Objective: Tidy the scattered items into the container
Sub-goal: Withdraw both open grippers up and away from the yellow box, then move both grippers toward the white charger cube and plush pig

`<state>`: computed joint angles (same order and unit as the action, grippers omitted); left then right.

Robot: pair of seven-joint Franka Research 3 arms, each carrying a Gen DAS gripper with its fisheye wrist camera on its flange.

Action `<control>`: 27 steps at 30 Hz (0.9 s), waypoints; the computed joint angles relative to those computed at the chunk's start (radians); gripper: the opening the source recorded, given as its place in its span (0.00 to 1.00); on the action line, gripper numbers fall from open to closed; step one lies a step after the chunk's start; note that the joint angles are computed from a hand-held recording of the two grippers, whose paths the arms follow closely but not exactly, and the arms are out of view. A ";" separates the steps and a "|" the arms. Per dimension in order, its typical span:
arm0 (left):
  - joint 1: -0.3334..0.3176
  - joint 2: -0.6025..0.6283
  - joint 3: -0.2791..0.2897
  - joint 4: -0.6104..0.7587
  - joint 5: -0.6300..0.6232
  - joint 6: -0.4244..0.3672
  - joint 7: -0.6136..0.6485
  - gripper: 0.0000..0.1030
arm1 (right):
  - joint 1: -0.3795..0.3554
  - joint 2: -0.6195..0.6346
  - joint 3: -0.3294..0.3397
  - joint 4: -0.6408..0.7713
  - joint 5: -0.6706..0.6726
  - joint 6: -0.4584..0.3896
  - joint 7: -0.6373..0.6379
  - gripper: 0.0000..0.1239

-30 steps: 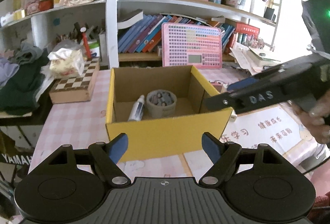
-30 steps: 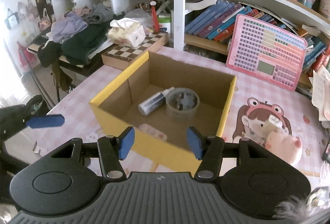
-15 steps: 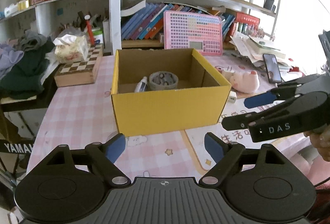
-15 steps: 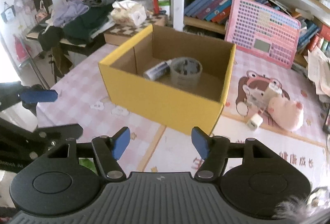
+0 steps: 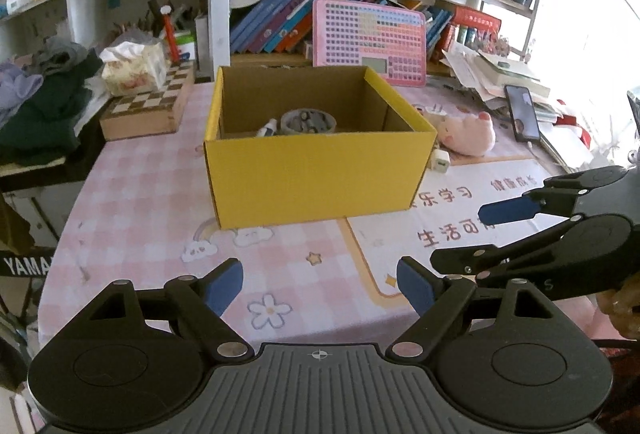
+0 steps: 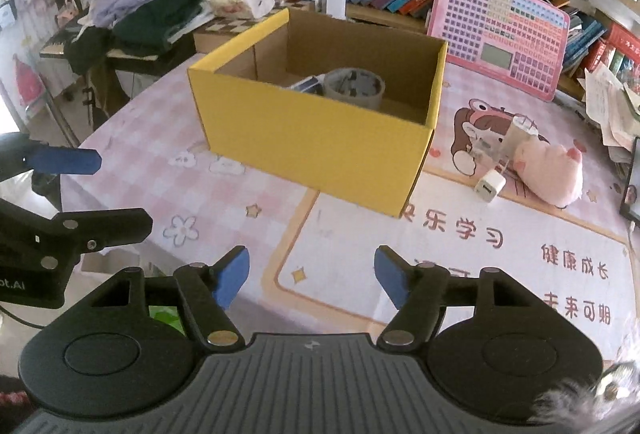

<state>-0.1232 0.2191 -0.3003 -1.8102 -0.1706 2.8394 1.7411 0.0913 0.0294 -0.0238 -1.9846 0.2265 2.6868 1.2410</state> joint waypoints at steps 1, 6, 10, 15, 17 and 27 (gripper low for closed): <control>0.001 -0.003 -0.002 -0.005 -0.003 -0.002 0.001 0.84 | 0.001 -0.004 0.000 -0.008 -0.007 0.003 0.004 0.55; -0.008 -0.012 0.006 -0.022 0.008 -0.016 -0.019 0.84 | 0.003 -0.022 0.001 -0.041 -0.029 0.015 0.029 0.56; -0.011 -0.020 0.009 -0.035 0.009 -0.019 -0.027 0.84 | 0.003 -0.036 0.002 -0.062 -0.031 0.010 0.052 0.58; -0.015 -0.035 0.011 -0.056 0.006 -0.018 -0.032 0.84 | 0.003 -0.053 0.003 -0.085 -0.032 0.014 0.075 0.61; -0.018 -0.040 0.014 -0.064 0.008 -0.019 -0.039 0.85 | 0.002 -0.059 0.004 -0.093 -0.041 0.016 0.091 0.62; -0.029 -0.039 0.014 -0.071 0.012 -0.048 -0.038 0.88 | -0.013 -0.093 0.007 -0.144 -0.155 0.011 0.205 0.66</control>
<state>-0.1522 0.1803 -0.2868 -1.8812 -0.1586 2.7911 1.7034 0.0781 -0.0632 -0.0166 -2.1284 0.0716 2.6981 1.4462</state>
